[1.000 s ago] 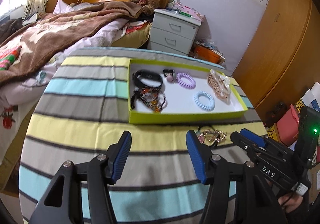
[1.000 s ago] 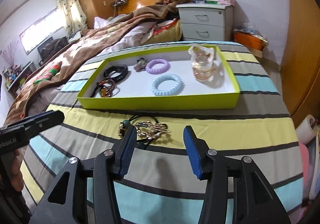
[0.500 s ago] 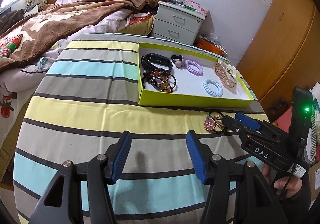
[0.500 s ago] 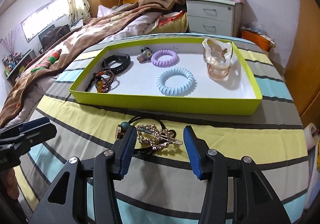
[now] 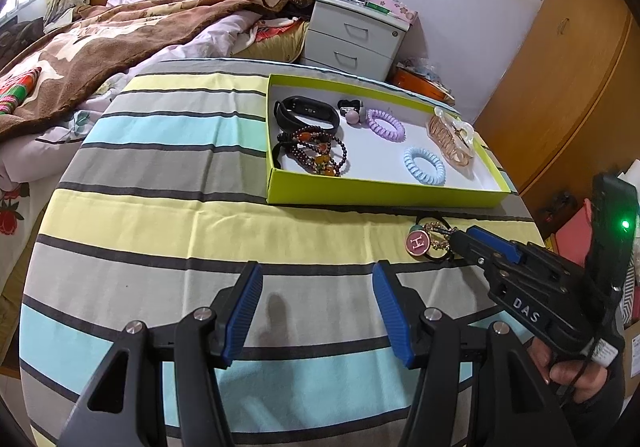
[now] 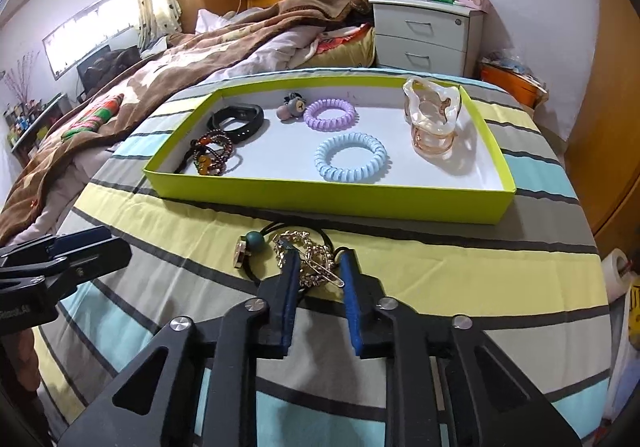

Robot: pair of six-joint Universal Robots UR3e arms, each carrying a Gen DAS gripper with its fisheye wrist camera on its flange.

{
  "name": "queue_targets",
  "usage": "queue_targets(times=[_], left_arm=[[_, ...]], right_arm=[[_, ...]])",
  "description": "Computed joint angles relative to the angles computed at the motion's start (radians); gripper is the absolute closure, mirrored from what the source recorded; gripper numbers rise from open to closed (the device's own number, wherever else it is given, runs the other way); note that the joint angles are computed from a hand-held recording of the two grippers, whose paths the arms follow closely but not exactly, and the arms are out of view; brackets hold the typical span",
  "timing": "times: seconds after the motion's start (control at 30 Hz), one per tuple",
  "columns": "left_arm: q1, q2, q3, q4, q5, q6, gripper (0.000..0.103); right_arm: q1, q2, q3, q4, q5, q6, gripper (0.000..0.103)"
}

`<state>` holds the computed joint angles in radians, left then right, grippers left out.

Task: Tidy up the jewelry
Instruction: 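Grasp the H pendant keychain with the left gripper while the right grasps the gold heart keychain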

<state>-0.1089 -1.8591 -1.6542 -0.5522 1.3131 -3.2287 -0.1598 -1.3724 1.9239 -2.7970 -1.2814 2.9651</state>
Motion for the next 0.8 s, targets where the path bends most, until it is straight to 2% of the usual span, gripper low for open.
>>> queue_targets(times=[0.4,0.8], left_arm=[[-0.012,-0.012,0.018,-0.014,-0.001,-0.001,0.044],[-0.069,-0.096,0.156,-0.082,-0.009,0.005,0.044]], right_arm=[[-0.053,-0.081,0.077,-0.031,0.072,0.018,0.091],[-0.17,-0.223,0.195,-0.04,0.158,0.019,0.091]])
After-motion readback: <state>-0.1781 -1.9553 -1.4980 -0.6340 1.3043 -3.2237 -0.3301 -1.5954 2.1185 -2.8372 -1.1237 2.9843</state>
